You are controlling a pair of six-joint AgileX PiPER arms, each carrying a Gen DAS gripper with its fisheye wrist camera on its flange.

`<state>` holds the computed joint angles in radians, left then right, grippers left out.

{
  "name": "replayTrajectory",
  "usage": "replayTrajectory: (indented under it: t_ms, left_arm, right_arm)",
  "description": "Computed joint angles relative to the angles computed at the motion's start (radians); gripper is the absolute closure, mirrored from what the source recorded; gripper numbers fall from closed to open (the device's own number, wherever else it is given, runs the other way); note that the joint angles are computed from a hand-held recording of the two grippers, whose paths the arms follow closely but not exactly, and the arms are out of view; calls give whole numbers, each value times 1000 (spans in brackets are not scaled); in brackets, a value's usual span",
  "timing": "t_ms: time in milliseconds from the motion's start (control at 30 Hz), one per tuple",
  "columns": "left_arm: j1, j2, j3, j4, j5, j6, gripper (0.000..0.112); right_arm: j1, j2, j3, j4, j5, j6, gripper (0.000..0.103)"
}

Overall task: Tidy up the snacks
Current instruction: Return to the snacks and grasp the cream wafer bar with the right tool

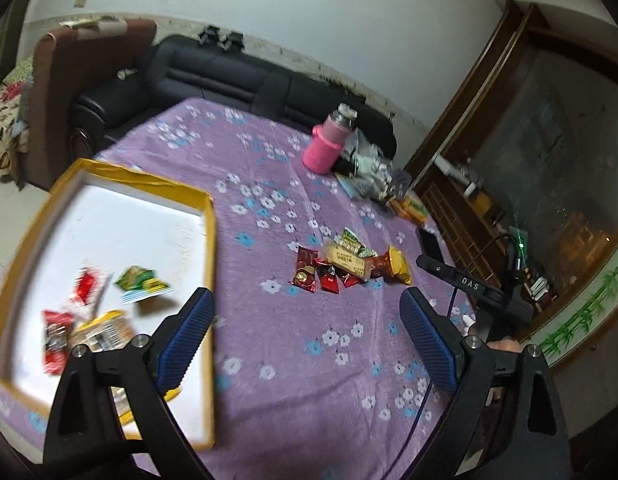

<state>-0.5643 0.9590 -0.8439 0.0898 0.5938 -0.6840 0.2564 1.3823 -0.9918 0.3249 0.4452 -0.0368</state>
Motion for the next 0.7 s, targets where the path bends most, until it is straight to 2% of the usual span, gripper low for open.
replayTrajectory:
  t_ms: [100,133,200,400,500,533,567,633,667,700]
  left_arm:
    - [11,108,-2,-64,-61,61,21]
    - [11,134,2,-78,-75,73,29]
    - [32,181,7,-195,-102,196,40]
    - [73,296,-60,-252,-69,287,41]
    - [81,345,-88,-245,-67,300,41]
    - [85,363,-95,-261,-67,317,41]
    - [91,379,-101,-281,-68,338,41]
    - [90,410,-116,-294,-69,354,40]
    - [86,419,-123,-289,-64,353,40]
    - [79,428,-129,-282,-61,350,40]
  right_arm:
    - [18,72,-17,39,-31,-59,46]
    - [42,124,-49,46,-43,-78,46]
    - [61,184,-108,43,-13,-116,47]
    - [142,382,-304,-111,49,-98,44]
    - [174,425,-317,-238,38,-58,44]
    - [175,432,-314,-234,47,-61,44]
    - [169,432,-307,-207,49,-78,53]
    - [148,419,-286,-119,55,-130,62]
    - [137,400,-264,-84,47,-144,72]
    - [119,367,-230,-9,42,-194,74]
